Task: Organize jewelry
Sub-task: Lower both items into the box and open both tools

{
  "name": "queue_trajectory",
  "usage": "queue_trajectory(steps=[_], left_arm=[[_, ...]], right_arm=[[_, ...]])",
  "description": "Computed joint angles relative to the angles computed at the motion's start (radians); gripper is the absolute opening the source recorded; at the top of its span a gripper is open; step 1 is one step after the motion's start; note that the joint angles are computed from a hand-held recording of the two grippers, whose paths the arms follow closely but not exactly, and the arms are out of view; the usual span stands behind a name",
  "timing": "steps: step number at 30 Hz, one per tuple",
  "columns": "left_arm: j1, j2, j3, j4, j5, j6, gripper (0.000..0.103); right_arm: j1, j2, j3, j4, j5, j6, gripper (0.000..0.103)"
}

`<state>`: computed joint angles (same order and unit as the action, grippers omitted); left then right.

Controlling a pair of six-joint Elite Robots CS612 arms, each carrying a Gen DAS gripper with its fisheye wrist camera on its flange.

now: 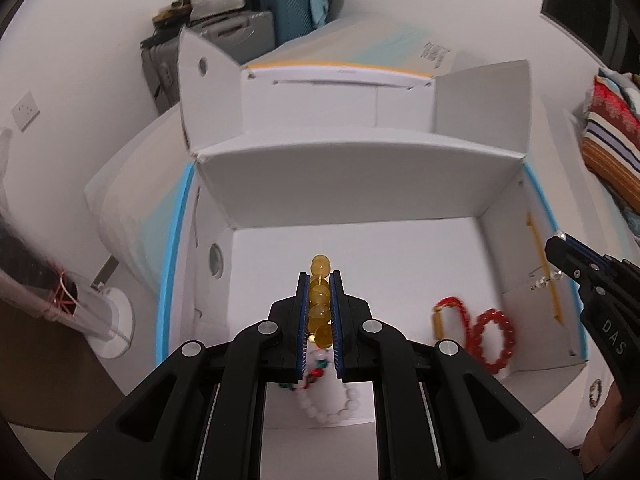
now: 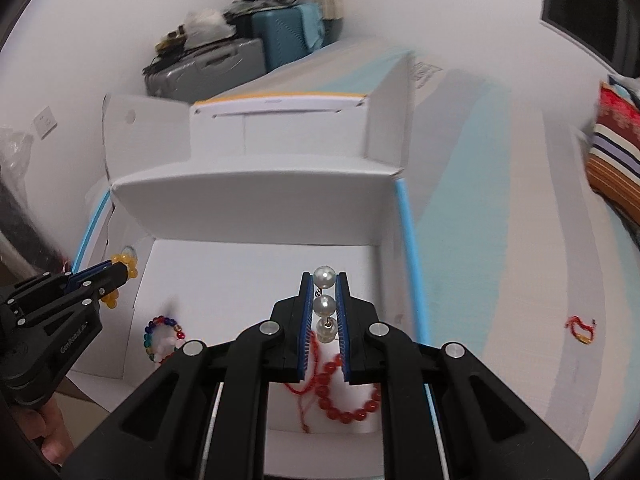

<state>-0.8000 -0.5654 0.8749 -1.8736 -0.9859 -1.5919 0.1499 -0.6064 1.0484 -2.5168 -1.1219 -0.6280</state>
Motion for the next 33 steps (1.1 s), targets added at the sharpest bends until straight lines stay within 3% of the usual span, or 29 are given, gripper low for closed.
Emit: queue_trajectory(steps=[16, 33], left_arm=[[0.04, 0.023, 0.022, -0.039, -0.16, 0.025, 0.009], [0.049, 0.034, 0.011, -0.02, -0.205, 0.027, 0.011]], right_arm=[[0.056, 0.076, -0.117, 0.226, -0.179, -0.049, 0.01], [0.06, 0.081, -0.127, 0.264, -0.202, -0.046, 0.012]])
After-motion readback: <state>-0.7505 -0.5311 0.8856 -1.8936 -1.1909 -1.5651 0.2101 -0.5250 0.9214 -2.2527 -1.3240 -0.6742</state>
